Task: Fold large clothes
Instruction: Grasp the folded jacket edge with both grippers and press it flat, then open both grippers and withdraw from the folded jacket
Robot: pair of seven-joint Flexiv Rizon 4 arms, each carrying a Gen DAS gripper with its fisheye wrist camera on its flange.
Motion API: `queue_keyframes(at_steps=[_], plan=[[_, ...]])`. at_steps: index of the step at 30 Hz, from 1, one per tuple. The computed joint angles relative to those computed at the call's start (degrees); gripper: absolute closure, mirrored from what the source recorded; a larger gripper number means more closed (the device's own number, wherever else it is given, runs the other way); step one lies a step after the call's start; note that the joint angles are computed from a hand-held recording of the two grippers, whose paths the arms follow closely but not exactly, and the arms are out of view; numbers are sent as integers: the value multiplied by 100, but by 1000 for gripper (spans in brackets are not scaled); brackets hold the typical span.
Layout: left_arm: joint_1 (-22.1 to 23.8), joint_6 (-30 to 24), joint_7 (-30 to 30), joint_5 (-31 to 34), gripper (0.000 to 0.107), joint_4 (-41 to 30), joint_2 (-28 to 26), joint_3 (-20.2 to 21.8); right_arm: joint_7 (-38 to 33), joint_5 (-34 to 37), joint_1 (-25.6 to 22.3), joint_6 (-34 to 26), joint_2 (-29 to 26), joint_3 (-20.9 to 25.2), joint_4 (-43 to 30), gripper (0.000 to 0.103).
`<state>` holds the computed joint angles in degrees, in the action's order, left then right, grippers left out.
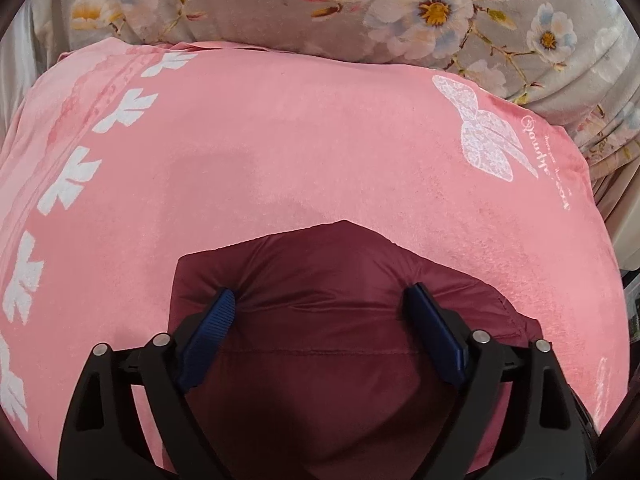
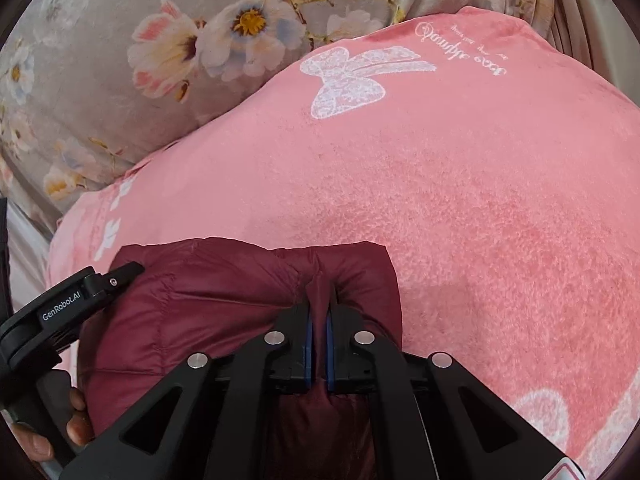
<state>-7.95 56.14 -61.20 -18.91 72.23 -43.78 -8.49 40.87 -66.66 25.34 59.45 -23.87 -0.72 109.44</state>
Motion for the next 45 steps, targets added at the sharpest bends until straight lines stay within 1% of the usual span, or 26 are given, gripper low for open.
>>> queue_keyframes(at_steps=[4, 8, 15, 20, 23, 25, 26, 27, 28, 29, 30, 31, 32, 33, 34, 36, 37, 38, 40, 42, 45], plan=[[-84, 539, 85, 123, 15, 180, -48, 11, -252, 105, 46, -156, -136, -6, -109, 100], [-139, 1227, 187, 245, 12, 443, -70, -10, -186, 18, 80, -151, -167, -58, -100, 101], [-330, 1793, 36, 562, 11, 517, -169, 187, -99, -68, 88, -156, -199, -72, -99, 101], [-434, 1920, -99, 726, 10, 469, -235, 312, -140, -53, 71, -159, -217, -62, -108, 100], [-474, 1848, -163, 804, 9, 392, -268, 374, -175, -14, 62, -130, -227, -66, -111, 100], [-443, 1822, -157, 821, 9, 407, -251, 343, 56, -262, 30, 91, -191, -143, -27, 98], [-386, 1768, -104, 804, 9, 431, -221, 277, 365, -596, -36, 391, -153, -230, 63, 97], [-308, 1680, -5, 774, 9, 464, -180, 184, 969, -1209, -157, 864, -66, -368, 211, 97], [-172, 1492, 163, 705, 9, 522, -94, 42, 1246, -1450, -284, 1050, 39, -330, 335, 97], [87, 1226, 428, 534, 9, 709, 99, -210, 1367, -1492, -315, 1096, 218, -292, 510, 89], [329, 1042, 665, 297, 9, 914, 278, -444, 1577, -1659, -386, 920, 557, -108, 778, 82], [644, 848, 975, -41, 9, 1210, 510, -732, 1526, -1554, -368, 646, 782, 48, 947, 69], [872, 721, 1233, -335, 9, 1485, 720, -907, 1362, -1347, -297, 237, 1110, 275, 1191, 64], [1159, 592, 1579, -670, 9, 1888, 1030, -1099, 1246, -1249, -285, 47, 1286, 450, 1319, 63], [1314, 565, 1869, -928, 9, 2163, 1228, -1198, 1144, -1141, -274, -82, 1445, 631, 1443, 62], [1633, 534, 2528, -1460, 9, 2849, 1720, -1351, 1103, -1002, -236, -113, 1627, 905, 1631, 58], [1739, 486, 2809, -1668, 9, 3184, 1962, -1355, 1177, -980, -202, -3, 1644, 1009, 1708, 55], [1799, 400, 3007, -1842, 9, 3433, 2143, -1323, 1230, -989, -189, 99, 1628, 1047, 1732, 54], [1859, 135, 3281, -2108, 9, 3808, 2424, -1200, 1588, -1309, -136, 483, 1490, 1062, 1733, 54], [1838, -101, 3319, -2239, 9, 4023, 2570, -1005, 2087, -1816, -80, 678, 1343, 1018, 1662, 54], [1702, -318, 3120, -2285, 9, 4077, 2548, -699, 2777, -2417, -43, 700, 1148, 970, 1514, 54]])
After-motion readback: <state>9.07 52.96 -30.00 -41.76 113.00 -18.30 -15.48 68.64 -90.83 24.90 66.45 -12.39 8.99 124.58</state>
